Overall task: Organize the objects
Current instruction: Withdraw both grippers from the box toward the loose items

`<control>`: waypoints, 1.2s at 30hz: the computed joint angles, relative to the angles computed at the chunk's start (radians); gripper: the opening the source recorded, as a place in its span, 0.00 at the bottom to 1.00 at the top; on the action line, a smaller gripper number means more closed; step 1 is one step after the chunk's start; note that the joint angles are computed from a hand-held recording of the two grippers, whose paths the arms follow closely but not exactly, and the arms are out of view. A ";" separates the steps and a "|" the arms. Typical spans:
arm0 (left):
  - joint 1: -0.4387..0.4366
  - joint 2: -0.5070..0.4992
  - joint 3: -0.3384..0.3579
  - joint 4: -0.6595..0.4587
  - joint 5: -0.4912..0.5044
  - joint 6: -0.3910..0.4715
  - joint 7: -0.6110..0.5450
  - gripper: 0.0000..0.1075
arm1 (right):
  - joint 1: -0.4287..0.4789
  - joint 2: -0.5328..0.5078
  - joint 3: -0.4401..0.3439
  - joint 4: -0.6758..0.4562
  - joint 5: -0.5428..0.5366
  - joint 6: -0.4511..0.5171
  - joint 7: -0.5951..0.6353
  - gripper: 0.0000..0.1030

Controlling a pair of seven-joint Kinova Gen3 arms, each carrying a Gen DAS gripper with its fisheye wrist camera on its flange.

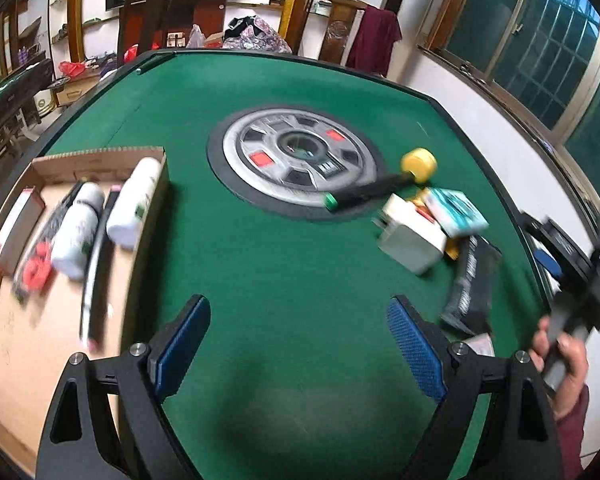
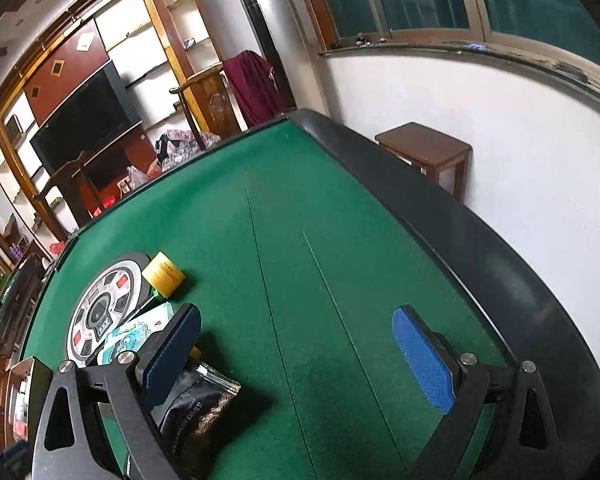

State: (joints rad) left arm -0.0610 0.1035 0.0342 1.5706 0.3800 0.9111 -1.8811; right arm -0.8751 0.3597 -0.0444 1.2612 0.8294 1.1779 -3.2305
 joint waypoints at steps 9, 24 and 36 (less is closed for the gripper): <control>0.075 0.128 0.061 -0.115 -0.002 -0.078 -0.027 0.83 | 0.020 0.002 -0.005 0.000 -0.044 -0.010 0.019 0.96; 0.191 0.185 0.039 -0.175 -0.283 -0.023 0.166 0.81 | -0.004 0.005 0.008 -0.012 -0.028 0.015 0.027 0.96; 0.090 0.047 0.056 0.011 -0.166 -0.119 0.022 0.81 | -0.011 0.011 -0.001 -0.025 -0.004 0.028 0.023 0.97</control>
